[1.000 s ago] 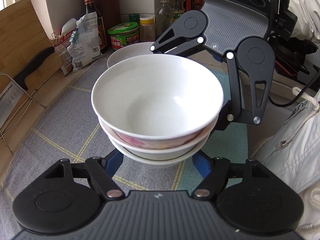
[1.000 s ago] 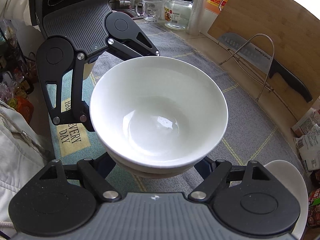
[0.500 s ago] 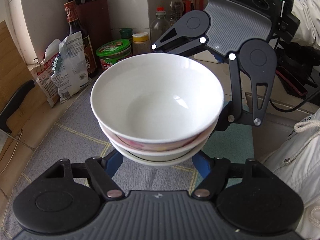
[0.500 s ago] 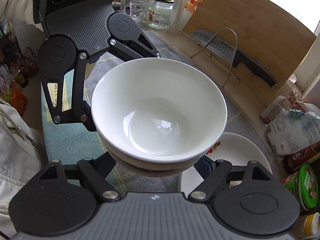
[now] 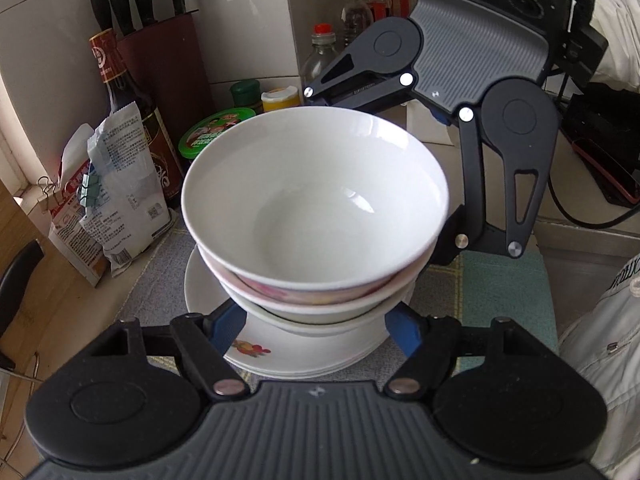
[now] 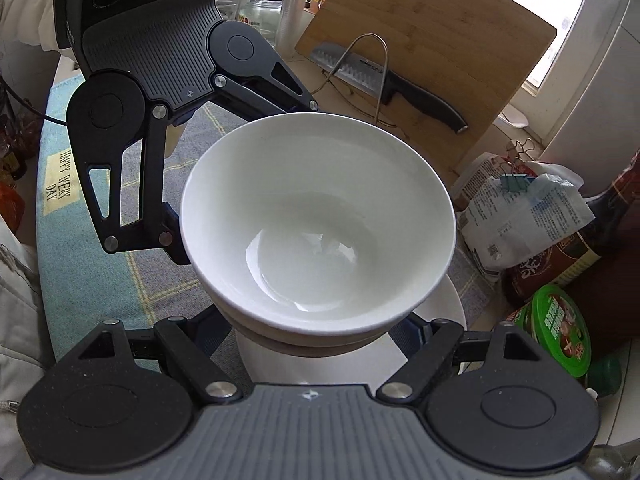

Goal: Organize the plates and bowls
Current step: 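Carry the bowl stack with both grippers onto the white floral plate stack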

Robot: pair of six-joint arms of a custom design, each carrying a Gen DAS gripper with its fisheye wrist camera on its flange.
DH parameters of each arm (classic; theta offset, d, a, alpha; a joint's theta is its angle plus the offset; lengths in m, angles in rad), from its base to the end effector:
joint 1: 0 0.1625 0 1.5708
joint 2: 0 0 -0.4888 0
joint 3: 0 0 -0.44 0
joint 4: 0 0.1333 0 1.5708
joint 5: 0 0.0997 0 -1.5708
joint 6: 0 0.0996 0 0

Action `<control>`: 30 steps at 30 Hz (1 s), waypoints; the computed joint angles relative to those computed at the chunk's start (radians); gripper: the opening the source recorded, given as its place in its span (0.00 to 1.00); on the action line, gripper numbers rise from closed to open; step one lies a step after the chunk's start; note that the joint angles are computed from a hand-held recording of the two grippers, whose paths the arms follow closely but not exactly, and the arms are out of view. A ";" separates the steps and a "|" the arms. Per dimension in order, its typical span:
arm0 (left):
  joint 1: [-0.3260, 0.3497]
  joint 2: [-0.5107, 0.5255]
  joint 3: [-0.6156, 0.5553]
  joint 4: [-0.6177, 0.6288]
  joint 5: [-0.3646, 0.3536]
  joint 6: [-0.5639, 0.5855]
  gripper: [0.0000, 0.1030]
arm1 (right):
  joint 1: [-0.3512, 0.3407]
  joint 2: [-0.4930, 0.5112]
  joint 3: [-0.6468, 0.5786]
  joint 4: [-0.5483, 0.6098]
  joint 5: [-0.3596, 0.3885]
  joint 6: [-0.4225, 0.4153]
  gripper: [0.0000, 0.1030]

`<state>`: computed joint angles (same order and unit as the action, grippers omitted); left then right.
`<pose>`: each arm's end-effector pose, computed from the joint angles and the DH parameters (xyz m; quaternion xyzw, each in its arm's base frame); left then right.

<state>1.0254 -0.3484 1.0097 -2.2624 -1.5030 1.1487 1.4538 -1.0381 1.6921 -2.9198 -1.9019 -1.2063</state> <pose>-0.3520 -0.8501 -0.0372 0.7485 0.6621 -0.0044 0.0369 0.0145 -0.7411 0.3074 0.4325 -0.8223 0.1698 0.3286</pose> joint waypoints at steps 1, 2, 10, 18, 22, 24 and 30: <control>0.000 0.008 -0.008 -0.001 0.002 0.000 0.73 | -0.003 0.002 -0.003 -0.004 -0.002 -0.005 0.85; -0.001 0.018 -0.020 0.002 0.004 0.000 0.73 | -0.007 0.004 -0.006 -0.008 -0.003 -0.011 0.85; 0.001 0.078 -0.099 0.044 0.013 -0.010 0.73 | -0.035 0.016 -0.040 0.020 -0.011 -0.013 0.85; 0.002 0.120 -0.173 0.098 0.021 -0.026 0.73 | -0.052 0.032 -0.077 0.059 -0.010 0.002 0.85; 0.002 0.126 -0.184 0.109 0.023 -0.031 0.73 | -0.059 0.036 -0.095 0.085 0.000 0.015 0.85; 0.002 0.128 -0.190 0.116 0.026 -0.035 0.73 | -0.060 0.040 -0.100 0.089 0.000 0.016 0.85; 0.002 0.132 -0.198 0.127 0.024 -0.046 0.73 | -0.064 0.042 -0.113 0.114 0.005 0.030 0.85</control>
